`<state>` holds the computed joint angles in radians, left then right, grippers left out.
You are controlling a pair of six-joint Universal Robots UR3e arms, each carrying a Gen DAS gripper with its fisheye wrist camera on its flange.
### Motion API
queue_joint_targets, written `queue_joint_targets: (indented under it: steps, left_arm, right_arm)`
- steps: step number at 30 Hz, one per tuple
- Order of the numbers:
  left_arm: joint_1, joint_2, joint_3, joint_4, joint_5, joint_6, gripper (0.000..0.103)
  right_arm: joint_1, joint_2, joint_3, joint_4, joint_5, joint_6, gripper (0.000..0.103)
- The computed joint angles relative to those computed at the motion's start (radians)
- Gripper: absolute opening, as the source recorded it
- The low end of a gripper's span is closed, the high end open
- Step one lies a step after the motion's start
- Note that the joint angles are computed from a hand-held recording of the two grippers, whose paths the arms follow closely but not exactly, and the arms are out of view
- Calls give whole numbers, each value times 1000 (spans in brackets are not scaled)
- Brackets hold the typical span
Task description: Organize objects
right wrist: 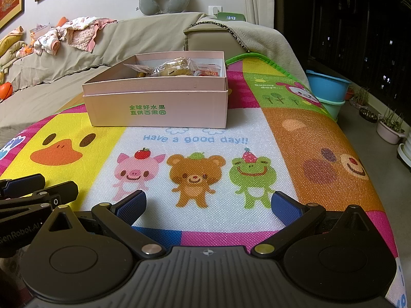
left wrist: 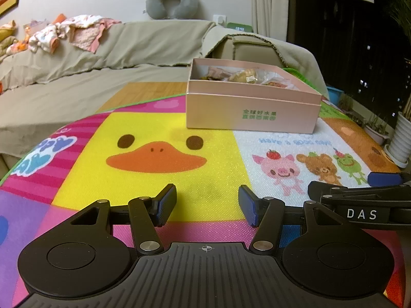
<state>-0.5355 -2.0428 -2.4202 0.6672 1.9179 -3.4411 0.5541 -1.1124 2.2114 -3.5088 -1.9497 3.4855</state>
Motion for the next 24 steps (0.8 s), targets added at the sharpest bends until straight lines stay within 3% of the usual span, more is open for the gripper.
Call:
queue_joint_targets:
  steps: [24]
  left_arm:
    - [-3, 0, 0, -1, 2, -2, 59]
  right_arm:
    - [0, 0, 0, 0, 0, 0, 103]
